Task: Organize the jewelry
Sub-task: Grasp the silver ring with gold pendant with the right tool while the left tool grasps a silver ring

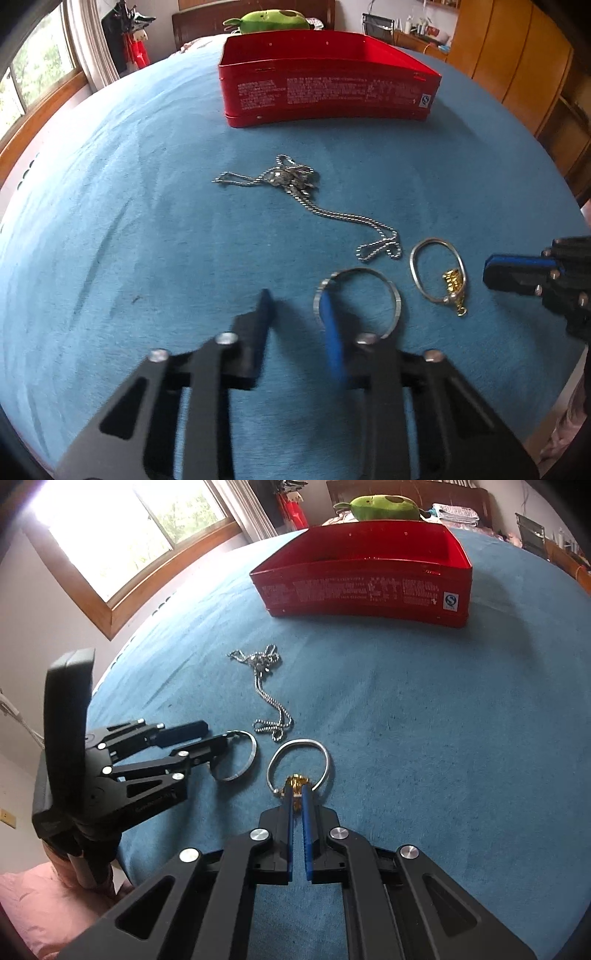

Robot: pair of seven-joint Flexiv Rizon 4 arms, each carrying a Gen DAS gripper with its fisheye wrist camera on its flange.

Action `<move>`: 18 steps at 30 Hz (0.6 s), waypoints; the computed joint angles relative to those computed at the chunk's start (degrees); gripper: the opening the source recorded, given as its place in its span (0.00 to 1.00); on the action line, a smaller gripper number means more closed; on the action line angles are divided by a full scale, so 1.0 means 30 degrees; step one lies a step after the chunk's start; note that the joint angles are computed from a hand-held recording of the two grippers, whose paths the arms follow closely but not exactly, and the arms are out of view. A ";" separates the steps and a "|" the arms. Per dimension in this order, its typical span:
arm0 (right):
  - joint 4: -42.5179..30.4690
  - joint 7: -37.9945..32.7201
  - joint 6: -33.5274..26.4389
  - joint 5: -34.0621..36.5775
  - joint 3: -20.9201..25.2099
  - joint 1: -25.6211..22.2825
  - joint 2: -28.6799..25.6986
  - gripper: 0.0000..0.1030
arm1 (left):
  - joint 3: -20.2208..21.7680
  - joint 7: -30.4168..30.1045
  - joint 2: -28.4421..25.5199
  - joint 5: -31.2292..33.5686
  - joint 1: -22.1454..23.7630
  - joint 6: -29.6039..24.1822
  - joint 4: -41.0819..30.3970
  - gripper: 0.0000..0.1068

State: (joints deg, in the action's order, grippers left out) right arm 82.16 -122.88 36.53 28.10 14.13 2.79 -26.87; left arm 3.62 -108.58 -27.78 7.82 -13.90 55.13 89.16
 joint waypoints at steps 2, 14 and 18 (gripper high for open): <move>-0.0538 0.0251 -0.0456 -0.0043 -0.0035 0.0044 -0.0307 0.05 | -0.0043 0.0043 0.0132 -0.0268 0.0220 0.0025 0.0222 0.01; -0.2081 0.1882 -0.1368 -0.1556 -0.0316 0.0583 -0.1679 0.20 | 0.0128 -0.0383 0.0328 -0.0386 0.0408 0.0113 0.0514 0.02; -0.2325 0.1774 -0.1567 -0.1698 -0.0132 0.0530 -0.1978 0.20 | 0.0079 -0.0474 0.0183 -0.0360 0.0466 0.0171 0.0359 0.03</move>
